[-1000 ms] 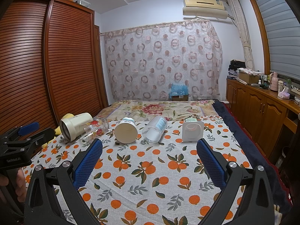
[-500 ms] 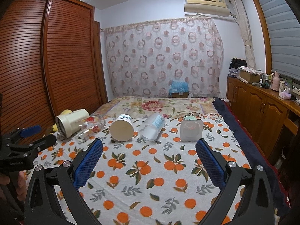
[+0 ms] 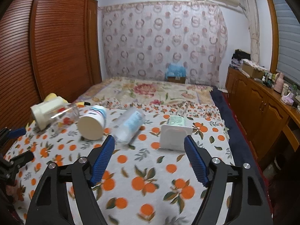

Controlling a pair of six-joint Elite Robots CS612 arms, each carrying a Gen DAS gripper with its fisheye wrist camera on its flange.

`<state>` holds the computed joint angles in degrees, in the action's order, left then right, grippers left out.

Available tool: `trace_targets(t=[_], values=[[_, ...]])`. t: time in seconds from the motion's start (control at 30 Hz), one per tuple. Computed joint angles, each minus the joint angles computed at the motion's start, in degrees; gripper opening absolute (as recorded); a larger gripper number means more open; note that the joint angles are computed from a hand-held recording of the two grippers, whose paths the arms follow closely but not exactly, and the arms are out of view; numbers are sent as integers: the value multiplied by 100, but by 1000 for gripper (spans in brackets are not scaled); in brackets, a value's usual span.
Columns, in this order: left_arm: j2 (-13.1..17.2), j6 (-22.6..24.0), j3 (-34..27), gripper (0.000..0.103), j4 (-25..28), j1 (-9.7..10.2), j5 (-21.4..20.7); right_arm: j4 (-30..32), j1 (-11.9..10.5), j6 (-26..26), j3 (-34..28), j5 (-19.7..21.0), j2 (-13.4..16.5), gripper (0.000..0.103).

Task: Flip cup upside down
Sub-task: 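Reach the right gripper to the pale-green cup and close on it, then lift the pale-green cup with the right gripper toward the left gripper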

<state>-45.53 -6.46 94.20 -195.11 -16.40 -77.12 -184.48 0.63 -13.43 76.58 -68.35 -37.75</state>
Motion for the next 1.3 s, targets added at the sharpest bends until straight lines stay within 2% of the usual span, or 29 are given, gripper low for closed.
trace_targets(t=[0.33, 0.47, 0.7, 0.93, 0.97, 1.1, 1.23, 1.3], values=[[189, 289, -418, 96, 397, 79, -663, 1555, 59, -77, -1389, -441, 532, 71], [264, 342, -609, 96, 626, 103, -870, 2448, 122, -208, -2105, -680, 811, 70], [390, 458, -903, 96, 903, 116, -885, 4182, 211, -356, -3358, -1006, 1328, 65], [442, 517, -1012, 96, 1024, 90, -920, 5284, 256, -118, -4251, -1231, 1741, 58], [442, 503, -1005, 96, 1023, 90, -942, 5376, 262, -97, -4345, -1290, 1789, 54], [423, 465, -944, 96, 1000, 89, -964, 5478, 258, -113, -4364, -1313, 1795, 50], [357, 348, -820, 96, 914, 110, -970, 5057, 243, -268, -3722, -1206, 1447, 49], [298, 298, -712, 96, 842, 119, -936, 4751, 253, -436, -3220, -1133, 1171, 49]])
